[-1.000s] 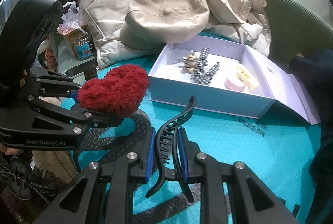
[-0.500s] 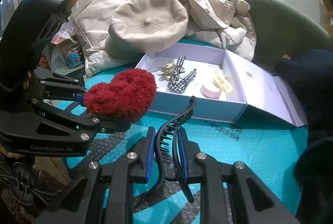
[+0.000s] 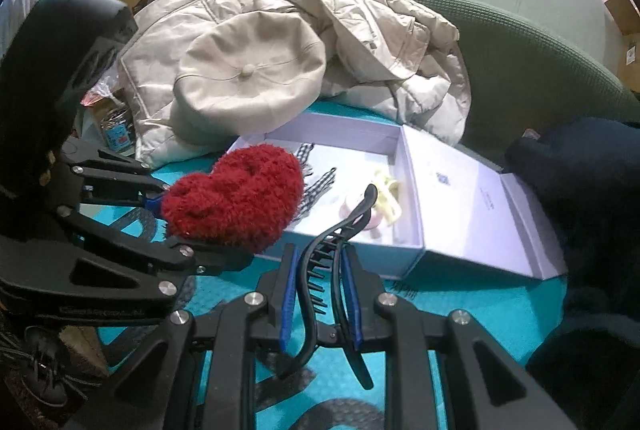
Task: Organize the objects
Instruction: 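Carry black claw clip and red scrunchie over the white box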
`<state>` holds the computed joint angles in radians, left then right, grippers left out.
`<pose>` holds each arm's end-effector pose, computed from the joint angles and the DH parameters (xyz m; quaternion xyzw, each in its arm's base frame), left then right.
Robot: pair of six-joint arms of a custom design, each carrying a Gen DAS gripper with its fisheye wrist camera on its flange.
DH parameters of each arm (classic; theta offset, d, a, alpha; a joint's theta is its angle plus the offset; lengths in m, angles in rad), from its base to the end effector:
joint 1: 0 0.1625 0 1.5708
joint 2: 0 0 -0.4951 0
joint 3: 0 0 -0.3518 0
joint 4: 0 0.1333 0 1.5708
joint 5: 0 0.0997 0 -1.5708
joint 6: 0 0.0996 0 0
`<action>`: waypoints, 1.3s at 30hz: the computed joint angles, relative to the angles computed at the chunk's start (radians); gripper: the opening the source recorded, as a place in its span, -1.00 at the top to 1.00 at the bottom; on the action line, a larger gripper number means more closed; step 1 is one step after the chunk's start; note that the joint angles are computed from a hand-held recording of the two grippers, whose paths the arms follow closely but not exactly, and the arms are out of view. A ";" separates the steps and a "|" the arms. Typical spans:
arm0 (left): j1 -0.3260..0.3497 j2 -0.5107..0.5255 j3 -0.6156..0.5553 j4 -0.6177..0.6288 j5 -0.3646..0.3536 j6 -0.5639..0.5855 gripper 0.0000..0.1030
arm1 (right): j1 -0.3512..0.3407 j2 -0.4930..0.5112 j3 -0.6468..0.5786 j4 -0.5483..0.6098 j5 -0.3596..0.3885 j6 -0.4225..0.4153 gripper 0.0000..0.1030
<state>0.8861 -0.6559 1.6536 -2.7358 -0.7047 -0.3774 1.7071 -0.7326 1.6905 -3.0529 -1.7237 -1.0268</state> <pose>-0.2757 -0.6685 0.1218 0.1038 0.8992 -0.2772 0.3222 0.2130 -0.6834 0.1705 0.5125 -0.8156 0.2014 0.1778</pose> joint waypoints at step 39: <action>0.139 0.141 -0.475 0.150 0.036 0.255 0.37 | 0.028 0.243 -0.533 0.282 0.015 -0.033 0.60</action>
